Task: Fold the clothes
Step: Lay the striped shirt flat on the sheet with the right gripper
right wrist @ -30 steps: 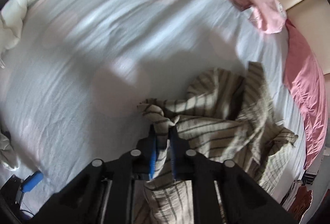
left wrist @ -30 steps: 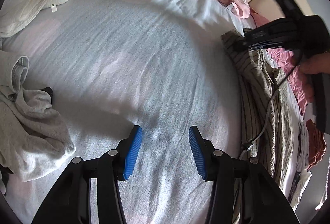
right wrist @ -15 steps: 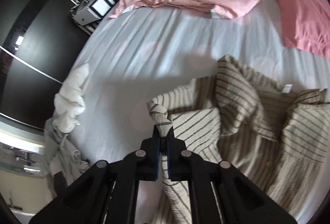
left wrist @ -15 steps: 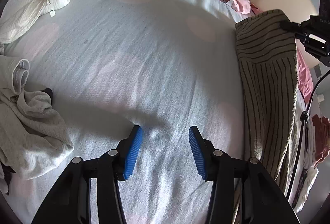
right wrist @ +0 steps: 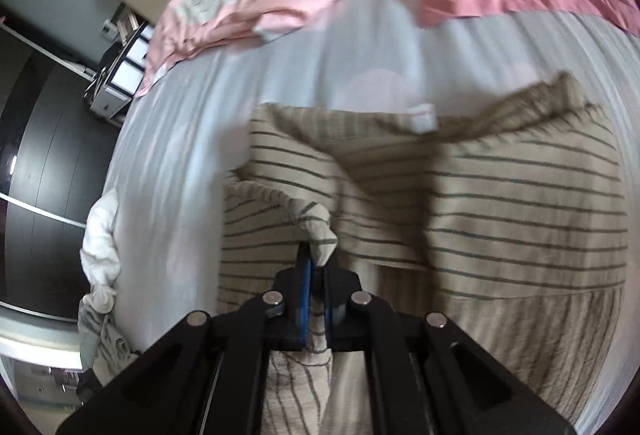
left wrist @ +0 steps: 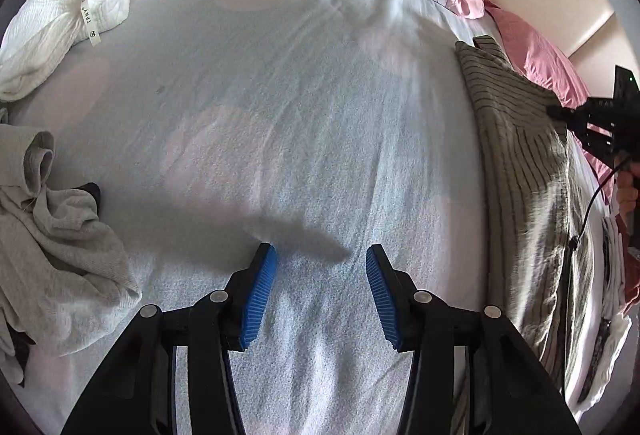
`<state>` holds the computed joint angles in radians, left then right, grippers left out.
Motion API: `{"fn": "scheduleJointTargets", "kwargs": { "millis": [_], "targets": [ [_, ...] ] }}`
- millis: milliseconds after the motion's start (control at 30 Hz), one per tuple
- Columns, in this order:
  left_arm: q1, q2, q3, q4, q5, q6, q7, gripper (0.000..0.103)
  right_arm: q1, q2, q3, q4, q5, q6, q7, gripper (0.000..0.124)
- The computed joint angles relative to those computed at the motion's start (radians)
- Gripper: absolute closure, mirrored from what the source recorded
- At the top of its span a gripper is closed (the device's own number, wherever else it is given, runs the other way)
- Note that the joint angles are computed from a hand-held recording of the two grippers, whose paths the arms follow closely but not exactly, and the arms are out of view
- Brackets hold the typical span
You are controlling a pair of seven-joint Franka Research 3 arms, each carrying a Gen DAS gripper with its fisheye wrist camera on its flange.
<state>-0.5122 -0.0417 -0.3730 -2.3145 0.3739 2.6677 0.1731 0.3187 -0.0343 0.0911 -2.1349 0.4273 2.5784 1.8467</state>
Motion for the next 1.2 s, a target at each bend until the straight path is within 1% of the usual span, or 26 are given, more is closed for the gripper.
{"fn": "scheduleJointTargets", "kwargs": {
  "millis": [133, 267, 333, 400, 467, 500, 533, 567, 633, 733, 800, 900, 1000, 1067, 1200],
  "targets": [
    [-0.001, 0.005, -0.002, 0.011, 0.013, -0.017, -0.007, 0.054, -0.021, -0.032, -0.012, -0.040, -0.053, 0.030, 0.033, 0.121],
    [-0.003, 0.013, -0.002, 0.023, 0.027, -0.033, -0.013, 0.054, -0.035, -0.020, -0.017, -0.033, -0.092, -0.009, 0.048, 0.121],
    [-0.004, 0.008, -0.002, 0.018, 0.032, -0.027, -0.015, 0.054, -0.037, 0.001, -0.017, -0.031, -0.107, -0.022, 0.047, 0.121],
    [-0.003, 0.007, 0.000, 0.013, 0.033, -0.011, -0.013, 0.054, -0.036, 0.024, -0.017, -0.029, -0.091, -0.016, 0.033, 0.120],
    [0.000, 0.014, 0.004, 0.010, 0.025, 0.027, -0.001, 0.054, -0.036, 0.041, -0.018, -0.026, -0.088, -0.013, 0.036, 0.116],
    [0.002, 0.016, 0.006, 0.007, 0.019, 0.046, 0.004, 0.054, -0.035, 0.040, -0.018, -0.026, -0.100, -0.015, 0.051, 0.116],
    [0.003, 0.018, 0.007, 0.007, 0.016, 0.060, 0.007, 0.054, -0.035, 0.033, -0.018, -0.028, -0.115, -0.019, 0.062, 0.110],
    [0.003, 0.017, 0.008, 0.003, 0.007, 0.075, 0.015, 0.054, -0.034, 0.020, -0.017, -0.031, -0.131, -0.026, 0.068, 0.101],
    [0.002, 0.012, 0.008, -0.008, -0.020, 0.102, 0.037, 0.054, -0.033, -0.016, -0.015, -0.042, -0.161, -0.045, 0.070, 0.096],
    [-0.003, 0.018, 0.003, -0.001, -0.040, 0.116, 0.069, 0.054, -0.033, -0.095, -0.010, -0.080, -0.182, -0.072, 0.063, 0.092],
    [-0.009, 0.023, 0.001, 0.007, -0.067, 0.126, 0.107, 0.054, -0.027, -0.156, -0.010, -0.119, -0.150, -0.091, 0.038, 0.092],
    [-0.022, 0.025, -0.005, 0.018, -0.142, 0.139, 0.196, 0.054, -0.002, -0.241, -0.009, -0.188, -0.062, -0.129, 0.000, 0.092],
    [-0.034, 0.025, -0.012, 0.031, -0.169, 0.133, 0.230, 0.054, 0.047, -0.340, -0.003, -0.302, 0.055, -0.121, -0.039, 0.092],
    [-0.042, 0.026, -0.016, 0.038, -0.183, 0.130, 0.247, 0.054, 0.083, -0.408, 0.009, -0.387, 0.119, -0.097, -0.050, 0.092],
    [-0.062, 0.029, -0.026, 0.042, -0.232, 0.143, 0.292, 0.054, 0.132, -0.509, 0.053, -0.519, 0.161, -0.052, -0.008, 0.090]
  ]
}}
